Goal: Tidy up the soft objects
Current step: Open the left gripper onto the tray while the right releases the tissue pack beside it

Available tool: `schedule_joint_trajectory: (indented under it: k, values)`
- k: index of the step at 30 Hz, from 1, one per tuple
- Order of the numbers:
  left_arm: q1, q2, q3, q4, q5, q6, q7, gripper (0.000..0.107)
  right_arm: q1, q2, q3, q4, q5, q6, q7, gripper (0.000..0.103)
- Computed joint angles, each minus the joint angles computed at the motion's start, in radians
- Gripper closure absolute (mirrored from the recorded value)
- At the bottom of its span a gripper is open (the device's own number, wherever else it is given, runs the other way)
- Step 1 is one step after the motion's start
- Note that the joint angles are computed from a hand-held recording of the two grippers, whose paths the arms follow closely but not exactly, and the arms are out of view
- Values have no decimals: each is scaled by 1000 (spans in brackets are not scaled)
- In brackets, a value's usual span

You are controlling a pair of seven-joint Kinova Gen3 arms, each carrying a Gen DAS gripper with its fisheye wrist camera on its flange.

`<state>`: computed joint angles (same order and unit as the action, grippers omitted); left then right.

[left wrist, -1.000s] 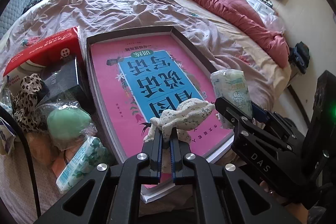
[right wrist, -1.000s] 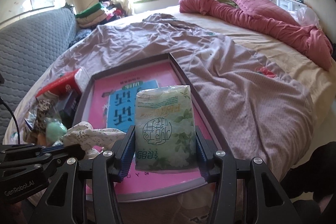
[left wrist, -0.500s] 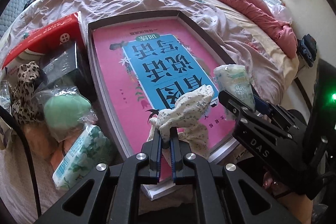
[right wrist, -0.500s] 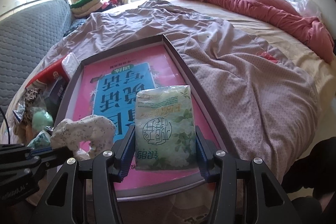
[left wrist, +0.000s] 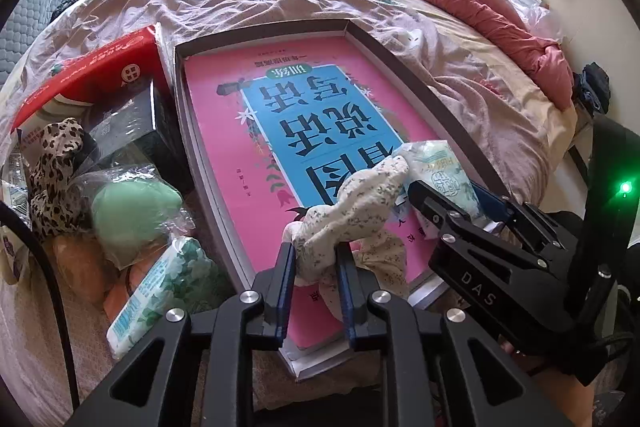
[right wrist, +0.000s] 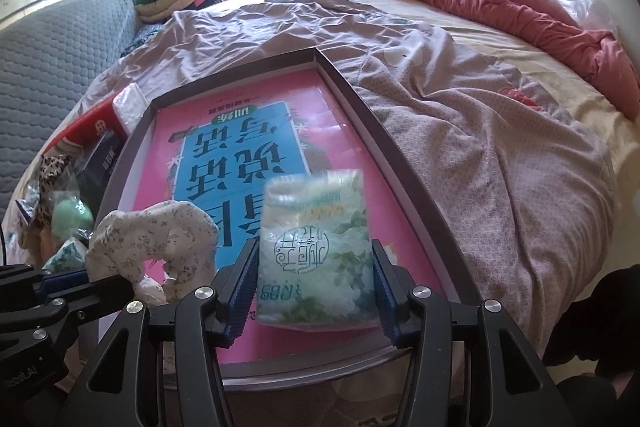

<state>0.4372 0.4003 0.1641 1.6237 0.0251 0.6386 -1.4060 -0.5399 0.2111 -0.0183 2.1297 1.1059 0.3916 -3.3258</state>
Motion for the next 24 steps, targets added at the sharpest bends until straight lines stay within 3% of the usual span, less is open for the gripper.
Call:
schedule_joint_trajectory:
  k: [10, 12, 20, 22, 24]
  values:
    - [7, -21, -5, 13, -13, -5, 7, 73, -5, -2, -4, 4, 24, 17, -29, 45]
    - [9, -26, -7, 16, -17, -8, 13, 65, -6, 1, -8, 2, 30, 33, -37, 44]
    - [4, -59, -9, 40, -23, -30, 27, 63, -5, -5, -20, -2, 42, 61, -51, 44]
    - [7, -69, -12, 47, -31, -34, 35, 59, -5, -11, -26, 1, 54, 70, -69, 32]
    - [9, -82, -13, 55, -39, -39, 42, 51, -6, -21, -32, 6, 75, 80, -98, 29]
